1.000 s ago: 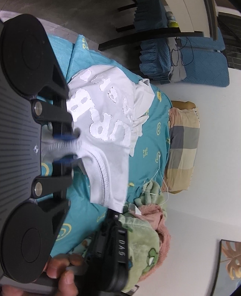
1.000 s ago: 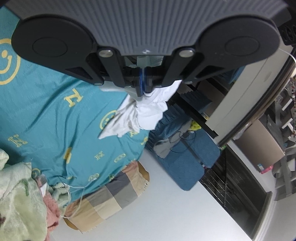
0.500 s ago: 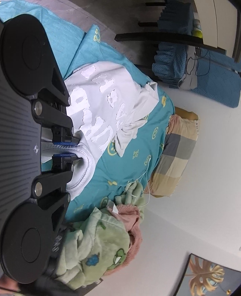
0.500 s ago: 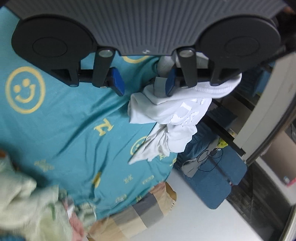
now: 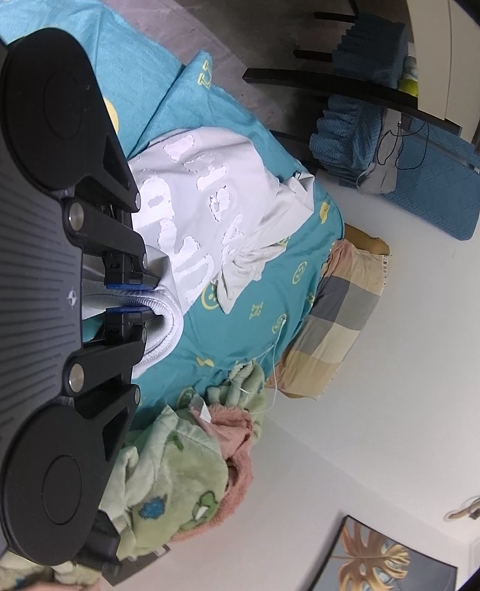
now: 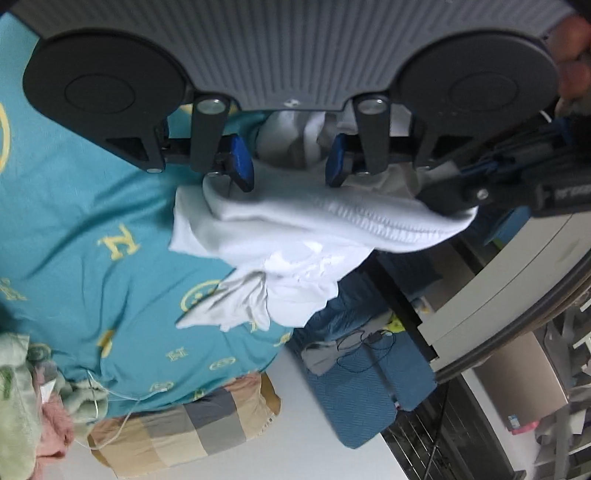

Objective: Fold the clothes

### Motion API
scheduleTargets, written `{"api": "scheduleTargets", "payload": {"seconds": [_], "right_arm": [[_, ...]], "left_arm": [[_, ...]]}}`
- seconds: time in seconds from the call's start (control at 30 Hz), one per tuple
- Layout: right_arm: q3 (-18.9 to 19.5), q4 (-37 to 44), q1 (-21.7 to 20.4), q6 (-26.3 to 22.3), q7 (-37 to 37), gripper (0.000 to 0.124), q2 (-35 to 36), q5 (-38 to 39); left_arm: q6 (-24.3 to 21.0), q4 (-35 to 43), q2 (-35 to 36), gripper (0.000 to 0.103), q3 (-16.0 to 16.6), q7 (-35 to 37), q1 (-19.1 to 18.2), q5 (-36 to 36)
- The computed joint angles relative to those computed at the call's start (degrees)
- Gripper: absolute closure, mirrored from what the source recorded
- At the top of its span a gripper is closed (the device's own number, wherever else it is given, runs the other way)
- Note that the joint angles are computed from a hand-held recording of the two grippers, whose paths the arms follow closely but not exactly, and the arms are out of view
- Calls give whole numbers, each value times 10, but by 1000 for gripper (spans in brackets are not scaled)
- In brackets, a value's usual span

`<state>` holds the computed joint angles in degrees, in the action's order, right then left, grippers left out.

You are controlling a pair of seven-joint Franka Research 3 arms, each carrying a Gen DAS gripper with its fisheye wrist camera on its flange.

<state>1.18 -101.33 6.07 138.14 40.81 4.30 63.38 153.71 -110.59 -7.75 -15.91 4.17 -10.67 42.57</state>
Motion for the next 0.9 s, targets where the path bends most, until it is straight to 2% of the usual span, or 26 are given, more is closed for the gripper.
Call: {"api": "scheduleTargets", "payload": {"seconds": [0.27, 0.33, 0.4, 0.47, 0.53, 0.57, 0.63, 0.73, 0.77, 0.83, 0.9], "right_arm": [[0, -14, 2, 111, 19, 79, -11, 48], [3, -30, 7, 161, -12, 77, -27, 72], [8, -43, 20, 232, -75, 77, -41, 103], [8, -49, 31, 277, -125, 77, -50, 135], [4, -53, 37, 296, -129, 77, -53, 130], [2, -56, 38, 297, -118, 77, -54, 110], [-5, -59, 34, 253, -36, 77, -50, 10], [-14, -43, 22, 153, 71, 77, -29, -82], [-14, -33, 20, 135, 98, 77, -18, -104], [-9, -14, 15, 108, 113, 77, 2, -106], [-1, -6, 13, 119, 99, 78, 13, -103]], "left_arm": [[61, 1, 5, 95, -3, -22, 5, 46], [78, 1, 6, 95, -4, -23, 7, 62], [86, 6, 9, 95, -6, -16, 5, 71], [94, 8, 11, 95, -7, -16, 4, 83], [100, 9, 11, 95, -8, -20, 4, 94], [102, 10, 12, 95, -8, -22, 4, 100], [106, 10, 10, 95, -10, -41, 7, 122], [111, 6, 4, 95, -10, -62, 11, 139], [112, 5, 2, 95, -11, -71, 14, 149], [114, 2, -3, 95, -13, -88, 18, 167], [108, 0, -9, 95, -14, -92, 20, 171]]}}
